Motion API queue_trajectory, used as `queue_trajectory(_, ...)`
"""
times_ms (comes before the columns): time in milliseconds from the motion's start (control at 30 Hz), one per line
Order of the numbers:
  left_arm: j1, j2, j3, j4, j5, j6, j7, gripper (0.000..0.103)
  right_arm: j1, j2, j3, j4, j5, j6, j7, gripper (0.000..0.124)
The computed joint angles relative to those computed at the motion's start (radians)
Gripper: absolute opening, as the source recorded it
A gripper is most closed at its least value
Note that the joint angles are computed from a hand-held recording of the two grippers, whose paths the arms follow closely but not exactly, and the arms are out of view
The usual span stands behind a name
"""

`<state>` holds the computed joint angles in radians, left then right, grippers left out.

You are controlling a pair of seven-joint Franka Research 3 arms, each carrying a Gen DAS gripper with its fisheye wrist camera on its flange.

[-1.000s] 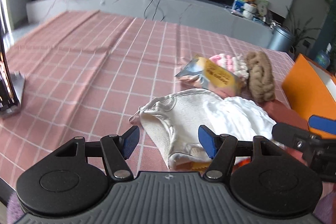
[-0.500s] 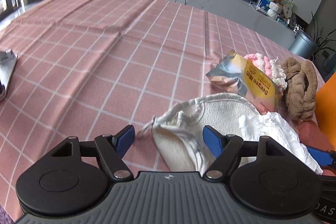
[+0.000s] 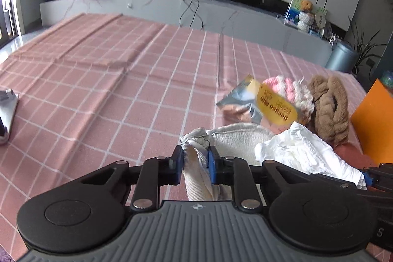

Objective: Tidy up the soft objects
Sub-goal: 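Grasp the white cloth bag with the left tool while the right grasps crumpled white plastic, then carry the white cloth bag and white plastic over the orange box with both tools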

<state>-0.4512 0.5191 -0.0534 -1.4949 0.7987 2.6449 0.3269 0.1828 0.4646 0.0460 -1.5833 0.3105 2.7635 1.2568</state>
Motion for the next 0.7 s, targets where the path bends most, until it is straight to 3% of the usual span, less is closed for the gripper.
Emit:
queue_trajectory(233, -0.032, -0.044, 0.034, -0.006, 0.122, 0.044, -0.101, 0.019, -0.016, -0.061, 0.002, -0.047, 0.019, 0.067, -0.020, 0.031)
queue_trajectory(533, -0.043, -0.098, 0.015, 0.011, 0.246, 0.046, -0.125, 0.019, -0.016, -0.197, -0.028, -0.188, 0.002, 0.198, -0.011, 0.030)
queue_trajectory(700, -0.053, -0.105, 0.000, 0.045, 0.302, 0.064, -0.133, 0.019, 0.007, -0.273, -0.079, -0.276, -0.075, 0.251, 0.056, 0.030)
